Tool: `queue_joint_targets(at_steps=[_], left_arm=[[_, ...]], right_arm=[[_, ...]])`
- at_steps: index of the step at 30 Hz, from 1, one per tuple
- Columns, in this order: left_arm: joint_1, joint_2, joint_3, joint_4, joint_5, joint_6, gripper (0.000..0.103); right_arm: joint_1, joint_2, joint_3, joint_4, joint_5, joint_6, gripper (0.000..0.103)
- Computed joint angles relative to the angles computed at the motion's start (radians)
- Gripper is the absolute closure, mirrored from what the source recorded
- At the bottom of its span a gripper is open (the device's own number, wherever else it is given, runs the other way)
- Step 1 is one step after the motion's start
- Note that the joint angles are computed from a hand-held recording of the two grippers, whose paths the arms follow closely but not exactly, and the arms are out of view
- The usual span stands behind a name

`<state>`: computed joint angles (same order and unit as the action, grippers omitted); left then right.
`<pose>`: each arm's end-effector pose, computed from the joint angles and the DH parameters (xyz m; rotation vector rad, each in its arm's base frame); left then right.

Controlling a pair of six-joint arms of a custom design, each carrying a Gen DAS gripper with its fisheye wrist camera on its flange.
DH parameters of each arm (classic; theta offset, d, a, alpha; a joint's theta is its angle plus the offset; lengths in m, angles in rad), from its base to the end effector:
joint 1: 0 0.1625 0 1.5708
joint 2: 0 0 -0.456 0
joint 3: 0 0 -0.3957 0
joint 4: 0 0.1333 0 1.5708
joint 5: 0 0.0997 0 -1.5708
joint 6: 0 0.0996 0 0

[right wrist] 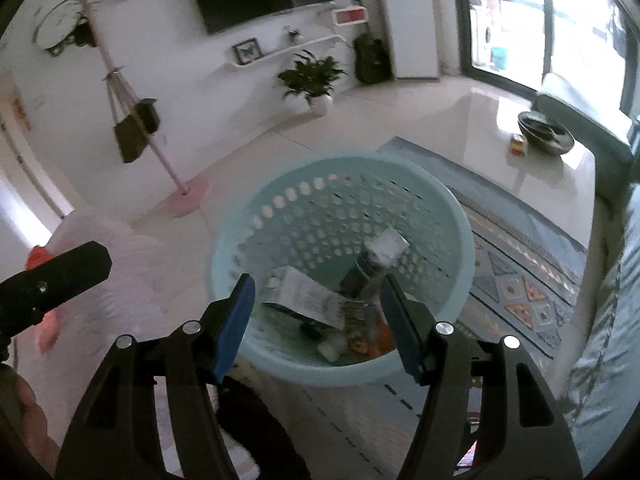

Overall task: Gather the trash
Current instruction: 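Grasp the red plastic bag with the right tool while the left tool grasps the red-white paper cup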

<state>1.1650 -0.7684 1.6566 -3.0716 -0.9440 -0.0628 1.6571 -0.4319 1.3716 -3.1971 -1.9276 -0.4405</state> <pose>-0.1023 -0.7238 0.1637 0.1748 2.5165 -0.9607 0.1657 -0.7725 0.0249 0.5071 -2.5138 0.8192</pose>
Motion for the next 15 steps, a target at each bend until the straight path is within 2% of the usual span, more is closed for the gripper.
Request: queue_joint_targets(at_steps=[8, 12, 15], left_arm=[[-0.049, -0.134, 0.196, -0.175, 0.063, -0.024, 0.031], [-0.075, -0.203, 0.291, -0.252, 0.103, -0.042, 0.031], [-0.099, -0.247, 0.355, -0.309, 0.167, -0.039, 0.031]], right_arm=[[0.065, -0.053, 0.123, -0.072, 0.094, -0.086, 0.042], [0.103, -0.062, 0.163, -0.049, 0.152, -0.116, 0.042], [0.132, -0.054, 0.179, -0.034, 0.180, -0.132, 0.042]])
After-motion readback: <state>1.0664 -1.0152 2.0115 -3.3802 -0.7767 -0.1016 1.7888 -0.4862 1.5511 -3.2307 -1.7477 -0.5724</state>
